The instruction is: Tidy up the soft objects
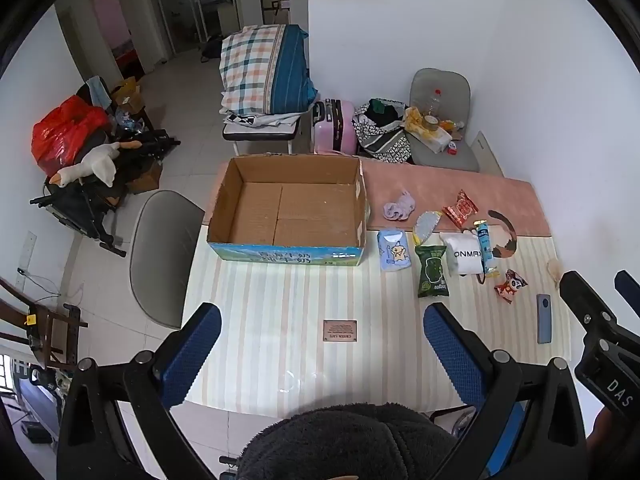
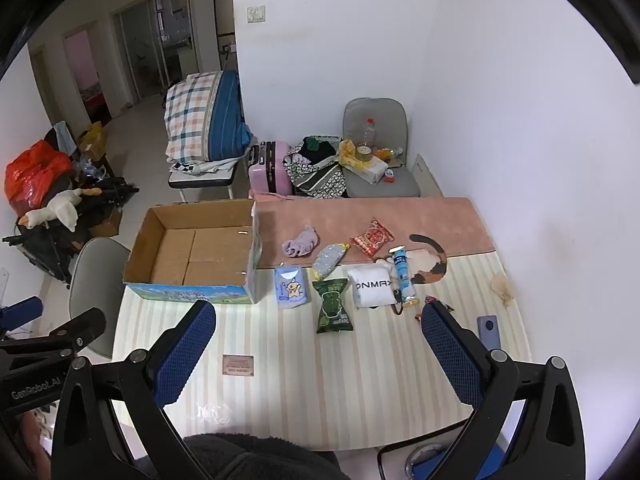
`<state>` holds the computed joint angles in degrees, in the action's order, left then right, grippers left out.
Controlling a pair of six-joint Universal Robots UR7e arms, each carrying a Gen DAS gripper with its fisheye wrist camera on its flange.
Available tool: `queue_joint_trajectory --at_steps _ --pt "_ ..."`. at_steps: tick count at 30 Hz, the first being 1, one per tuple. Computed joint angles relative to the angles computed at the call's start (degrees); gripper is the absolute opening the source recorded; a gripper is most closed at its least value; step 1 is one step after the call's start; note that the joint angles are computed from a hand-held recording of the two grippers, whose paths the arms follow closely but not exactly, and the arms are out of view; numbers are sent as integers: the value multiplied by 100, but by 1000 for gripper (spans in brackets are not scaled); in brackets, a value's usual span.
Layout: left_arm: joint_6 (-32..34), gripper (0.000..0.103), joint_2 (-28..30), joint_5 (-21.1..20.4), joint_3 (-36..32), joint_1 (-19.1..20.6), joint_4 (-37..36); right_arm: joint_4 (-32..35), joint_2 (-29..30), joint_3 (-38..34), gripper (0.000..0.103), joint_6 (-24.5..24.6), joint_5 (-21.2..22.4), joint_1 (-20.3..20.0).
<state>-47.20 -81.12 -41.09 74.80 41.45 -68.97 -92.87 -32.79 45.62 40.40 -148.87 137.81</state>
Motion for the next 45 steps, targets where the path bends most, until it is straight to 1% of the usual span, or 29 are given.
queue_joint_trajectory --at_steps 1,2,3,6,7,12,16,21,22,27,39,43,45 --pt "-7 103 -10 12 4 -6 9 -22 10 12 103 -39 -74 13" --pt "-10 103 -21 16 9 -8 15 16 28 -18 103 -22 -74 16" --pt "-4 103 -33 8 13 -5 14 -131 -15 49 103 -70 -3 6" --pt "31 103 -61 -19 21 17 34 -118 0 21 103 -97 -7 11" --pt "-32 103 18 79 -119 2 128 -111 8 4 103 -107 2 12" --pt "-48 103 10 119 -139 -1 163 -142 16 -67 103 -186 -2 -20" --pt "-23 103 81 128 -300 0 261 135 219 -405 103 -58 -62 49" --pt "-56 103 88 142 -259 -11 236 98 227 -387 103 -91 -91 47" --pt "-56 103 88 146 -261 -12 236 -12 168 -275 103 -133 -76 35" --pt "82 103 207 183 -391 39 177 -61 199 -328 103 -177 -80 21" --pt "73 103 204 205 -396 34 161 -149 224 -349 103 -265 -117 1" --pt "141 103 280 216 -525 59 166 -114 230 -365 103 -226 -88 16" --pt "122 103 245 208 -480 47 165 -79 246 -391 103 -191 -106 29"
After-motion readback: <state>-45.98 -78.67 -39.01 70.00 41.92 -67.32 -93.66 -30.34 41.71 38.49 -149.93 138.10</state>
